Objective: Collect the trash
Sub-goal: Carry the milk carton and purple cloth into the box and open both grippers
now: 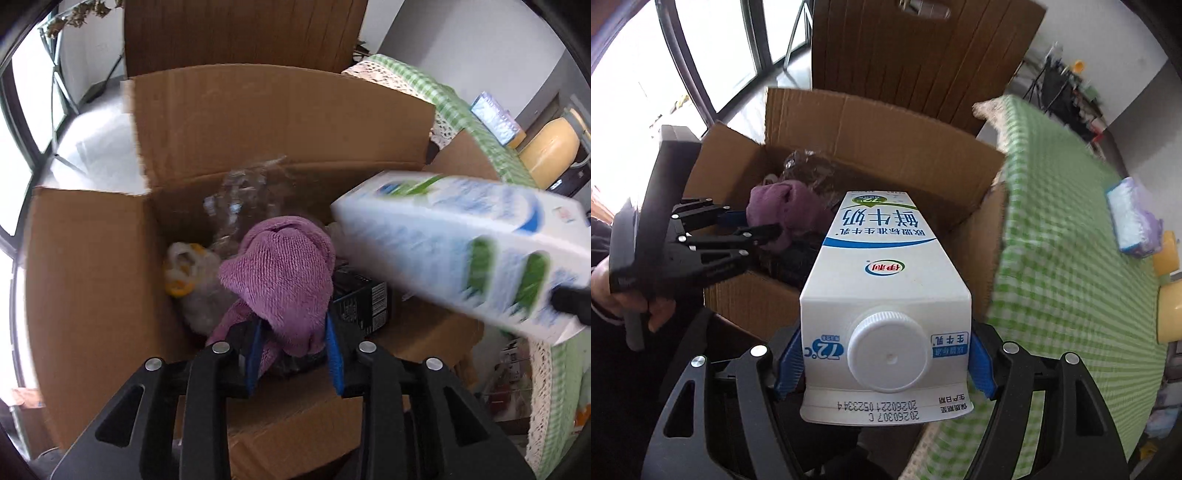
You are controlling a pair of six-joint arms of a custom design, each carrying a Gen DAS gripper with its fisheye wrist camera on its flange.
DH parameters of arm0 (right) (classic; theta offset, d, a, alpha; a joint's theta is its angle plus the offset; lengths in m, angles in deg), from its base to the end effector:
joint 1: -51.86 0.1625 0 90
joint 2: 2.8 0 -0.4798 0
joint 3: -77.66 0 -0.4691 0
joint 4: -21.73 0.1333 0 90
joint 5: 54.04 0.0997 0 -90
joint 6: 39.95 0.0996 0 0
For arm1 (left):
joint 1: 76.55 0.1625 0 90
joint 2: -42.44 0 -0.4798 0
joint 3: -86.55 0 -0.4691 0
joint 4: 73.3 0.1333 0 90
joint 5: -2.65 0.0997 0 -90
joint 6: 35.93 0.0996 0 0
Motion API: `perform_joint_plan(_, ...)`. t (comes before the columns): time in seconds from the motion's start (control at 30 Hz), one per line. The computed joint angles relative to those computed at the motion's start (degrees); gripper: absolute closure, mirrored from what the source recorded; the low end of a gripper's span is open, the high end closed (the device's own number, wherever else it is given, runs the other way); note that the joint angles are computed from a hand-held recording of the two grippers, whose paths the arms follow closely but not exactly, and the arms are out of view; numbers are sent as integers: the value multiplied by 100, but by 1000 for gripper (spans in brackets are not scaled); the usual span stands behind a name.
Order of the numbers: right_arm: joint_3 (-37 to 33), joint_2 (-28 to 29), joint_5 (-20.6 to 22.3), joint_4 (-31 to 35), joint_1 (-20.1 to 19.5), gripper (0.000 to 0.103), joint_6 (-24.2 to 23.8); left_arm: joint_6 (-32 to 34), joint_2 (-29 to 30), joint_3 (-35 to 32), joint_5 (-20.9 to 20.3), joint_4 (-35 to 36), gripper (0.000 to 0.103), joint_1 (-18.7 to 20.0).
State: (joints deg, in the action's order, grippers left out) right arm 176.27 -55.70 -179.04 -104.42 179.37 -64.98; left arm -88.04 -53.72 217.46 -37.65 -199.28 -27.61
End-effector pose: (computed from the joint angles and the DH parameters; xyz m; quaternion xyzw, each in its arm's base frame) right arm 0.4877 -0.5103 0.1124 0.5147 -0.7993 -0.0464 0.3065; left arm -0.1279 -0.4655 0.3099 -0.0919 0.9027 -0.3119 0.2817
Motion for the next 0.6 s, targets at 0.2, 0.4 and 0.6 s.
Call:
perform_joint_plan(0.2,-376,325,285,110,3,33,617,369,256,123,-15,-944,76,274)
perform_joint_plan(0.4,-767,526,547,-186,46,33,1092,358,73,391,-190,-1275,76,379)
perform_joint_plan(0.6,-1048,920,375,-121,-30,33,1326,367,52,547,-49,-1436,76,328)
